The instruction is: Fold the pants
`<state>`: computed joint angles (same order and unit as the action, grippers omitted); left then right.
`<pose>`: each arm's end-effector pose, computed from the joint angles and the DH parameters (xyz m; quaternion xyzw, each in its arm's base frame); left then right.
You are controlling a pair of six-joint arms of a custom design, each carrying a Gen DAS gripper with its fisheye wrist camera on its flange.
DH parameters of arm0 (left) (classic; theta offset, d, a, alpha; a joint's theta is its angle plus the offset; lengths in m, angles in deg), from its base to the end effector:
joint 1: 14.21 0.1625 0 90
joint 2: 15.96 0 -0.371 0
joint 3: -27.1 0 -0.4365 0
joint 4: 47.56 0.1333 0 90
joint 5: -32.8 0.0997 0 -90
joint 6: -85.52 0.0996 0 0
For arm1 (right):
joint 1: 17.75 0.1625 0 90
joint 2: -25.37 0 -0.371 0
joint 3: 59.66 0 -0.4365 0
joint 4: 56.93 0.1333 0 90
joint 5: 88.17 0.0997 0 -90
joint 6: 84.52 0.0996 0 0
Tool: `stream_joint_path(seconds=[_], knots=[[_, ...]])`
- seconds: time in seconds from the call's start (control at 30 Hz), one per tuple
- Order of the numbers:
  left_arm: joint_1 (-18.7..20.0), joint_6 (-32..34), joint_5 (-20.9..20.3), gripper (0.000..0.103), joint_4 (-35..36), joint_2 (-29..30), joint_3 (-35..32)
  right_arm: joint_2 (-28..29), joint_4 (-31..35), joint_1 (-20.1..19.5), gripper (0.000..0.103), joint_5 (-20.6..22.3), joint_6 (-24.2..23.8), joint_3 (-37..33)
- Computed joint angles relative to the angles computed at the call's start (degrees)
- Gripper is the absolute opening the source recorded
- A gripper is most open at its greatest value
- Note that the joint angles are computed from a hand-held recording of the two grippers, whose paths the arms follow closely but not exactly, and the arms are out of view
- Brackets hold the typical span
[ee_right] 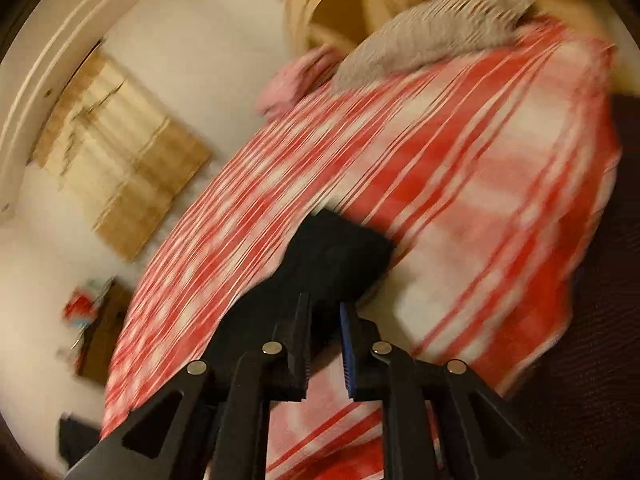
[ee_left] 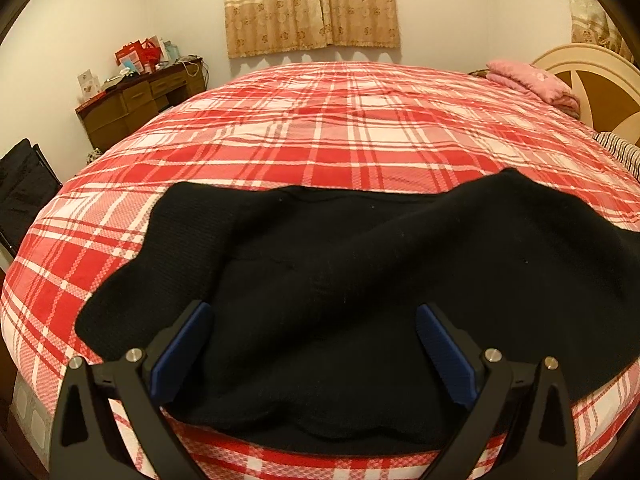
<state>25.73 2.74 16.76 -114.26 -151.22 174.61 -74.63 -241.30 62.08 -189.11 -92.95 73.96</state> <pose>-0.0279 -0.3221 0.2507 -0.0381 0.7816 -0.4274 0.4527 0.0361 -0.4465 0.3254 -0.0612 -0.8580 0.4834 0.1625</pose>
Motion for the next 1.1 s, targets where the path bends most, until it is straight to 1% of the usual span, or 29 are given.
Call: stream_joint_path(seconds=[0.03,0.07,0.1,0.13,0.2,0.27,0.3,0.33,0.37,0.4,0.47,0.53,0.57,0.63,0.67,0.7,0.73,0.8,0.83,0.87,0.9,0.93,0.97,1.0,1.03,1.07,1.1], knots=[[0.0,-0.52,0.01,0.103,0.49,0.23,-0.13,0.88,-0.98,0.97,0.03,-1.6,-1.78,-0.8],[0.05,-1.04,-0.03,0.103,0.87,0.57,-0.33,1.98,-0.55,1.81,0.039,-2.35,-3.6,-2.13],[0.16,-1.32,-0.08,0.103,0.98,0.96,-0.57,3.31,0.64,2.54,0.058,-2.35,-5.55,-3.83],[0.29,-1.71,-0.2,0.103,1.06,1.53,-0.89,4.76,1.58,3.13,0.066,-2.27,-7.22,-5.41],[0.55,-2.74,-0.5,0.103,1.34,2.61,-1.55,7.76,2.66,4.1,0.067,-4.08,-11.18,-8.42],[0.65,-3.81,-0.71,0.103,1.97,3.36,-2.04,12.35,3.2,5.14,0.066,-8.56,-17.28,-12.54],[0.65,-4.27,-0.81,0.103,2.32,3.62,-2.22,14.65,4.84,5.36,0.066,-10.29,-19.13,-14.87],[0.69,-4.32,-0.82,0.103,2.36,3.75,-2.3,14.8,6.41,4.63,0.066,-10.16,-20.08,-15.22],[0.7,-4.43,-0.85,0.103,2.4,3.86,-2.33,15.81,9.83,4.26,0.066,-10.45,-20.59,-16.71],[0.68,-4.68,-0.87,0.103,2.53,3.98,-2.38,15.74,10.86,3.97,0.063,-10.98,-21.64,-16.41],[0.79,-5.29,-0.79,0.103,2.82,4.47,-2.59,17.49,8.09,4.26,0.063,-12.73,-26.76,-16.63],[0.96,-5.92,-0.75,0.103,3.12,5.17,-2.95,18.54,7.56,4.44,0.062,-13.56,-28.7,-16.91],[1.06,-6.02,-0.77,0.103,3.11,5.45,-3.11,19.09,7.93,4.45,0.06,-13.48,-29.4,-17.3],[1.3,-5.75,-0.9,0.103,2.53,5.91,-3.39,20.67,7.0,5.28,0.053,-16.01,-32.32,-17.88],[1.42,-5.61,-0.93,0.103,2.33,6.03,-3.52,21.24,7.92,5.58,0.049,-16.27,-32.96,-18.54],[1.47,-5.64,-0.95,0.103,2.31,6.12,-3.59,21.05,9.77,5.9,0.034,-16.22,-32.94,-18.89],[1.46,-5.81,-0.92,0.103,2.46,6.17,-3.61,20.8,10.5,6.43,0.022,-16.91,-32.98,-18.87],[1.46,-5.74,-0.91,0.103,2.43,6.17,-3.65,20.91,10.13,7.47,0.015,-18.32,-34.05,-18.96],[1.4,-5.91,-0.85,0.103,2.59,6.12,-3.63,20.8,7.33,7.99,0.013,-18.4,-35.08,-18.25],[1.38,-6.0,-0.84,0.103,2.67,6.0,-3.58,20.42,4.24,8.14,0.01,-17.51,-35.39,-17.35],[1.3,-6.45,-0.69,0.103,2.88,5.84,-3.51,19.63,0.75,7.91,0.008,-15.43,-34.65,-16.23],[1.31,-6.96,-0.47,0.103,3.03,5.74,-3.42,18.43,-2.41,7.11,0.008,-12.12,-32.16,-14.95],[1.36,-8.19,-0.18,0.103,3.65,6.11,-3.56,18.1,-3.56,6.54,0.008,-10.74,-30.21,-14.59],[1.34,-9.94,-0.05,0.103,4.84,6.79,-3.88,18.56,-4.04,6.19,0.009,-10.81,-29.12,-14.8],[1.44,-12.0,0.05,0.103,6.1,7.86,-4.43,19.86,-4.2,6.13,0.009,-12.42,-29.43,-15.49],[1.42,-13.27,0.03,0.103,6.98,8.4,-4.73,22.01,-4.37,6.15,0.009,-15.34,-30.72,-16.51],[1.38,-14.31,0.0,0.103,7.82,8.86,-4.95,23.43,-3.3,5.99,0.01,-17.34,-31.15,-17.32]])
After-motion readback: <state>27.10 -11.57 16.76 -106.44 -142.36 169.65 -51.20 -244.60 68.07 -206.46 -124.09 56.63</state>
